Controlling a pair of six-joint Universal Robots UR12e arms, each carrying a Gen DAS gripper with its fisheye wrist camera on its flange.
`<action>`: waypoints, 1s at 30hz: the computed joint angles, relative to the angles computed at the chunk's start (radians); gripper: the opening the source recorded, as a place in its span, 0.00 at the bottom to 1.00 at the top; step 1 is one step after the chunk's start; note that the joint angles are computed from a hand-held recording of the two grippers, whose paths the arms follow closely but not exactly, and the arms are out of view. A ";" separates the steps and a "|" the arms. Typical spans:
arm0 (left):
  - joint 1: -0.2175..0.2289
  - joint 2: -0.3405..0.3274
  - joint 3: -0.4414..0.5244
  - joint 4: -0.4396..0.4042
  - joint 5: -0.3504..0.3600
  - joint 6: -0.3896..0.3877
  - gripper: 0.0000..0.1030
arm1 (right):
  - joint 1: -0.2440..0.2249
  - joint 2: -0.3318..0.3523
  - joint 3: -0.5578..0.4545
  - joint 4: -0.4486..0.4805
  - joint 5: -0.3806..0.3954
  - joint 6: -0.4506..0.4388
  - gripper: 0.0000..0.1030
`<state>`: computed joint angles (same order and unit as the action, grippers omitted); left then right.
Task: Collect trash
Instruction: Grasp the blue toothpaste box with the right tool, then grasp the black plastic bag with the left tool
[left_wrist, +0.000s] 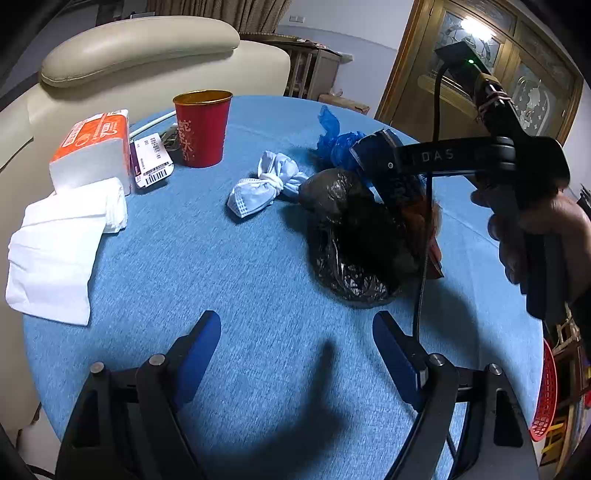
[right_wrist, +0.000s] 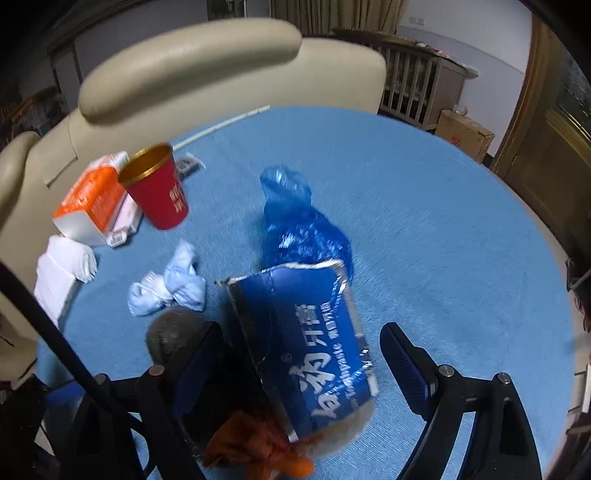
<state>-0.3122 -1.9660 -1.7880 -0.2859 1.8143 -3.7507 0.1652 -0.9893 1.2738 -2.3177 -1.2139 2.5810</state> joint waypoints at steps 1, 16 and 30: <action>0.000 -0.003 0.006 -0.002 0.000 0.006 0.82 | -0.003 -0.003 0.005 -0.007 0.008 0.009 0.68; 0.048 -0.119 0.246 -0.128 -0.053 -0.117 0.82 | -0.149 -0.137 0.221 -0.237 0.189 0.315 0.64; 0.015 -0.091 0.222 -0.195 0.030 -0.120 0.28 | -0.205 -0.238 0.384 -0.320 0.121 0.366 0.64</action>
<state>-0.2968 -2.0574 -1.5662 -0.4806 1.8439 -3.8702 -0.0400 -1.2274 1.6583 -2.6379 -1.0930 2.9466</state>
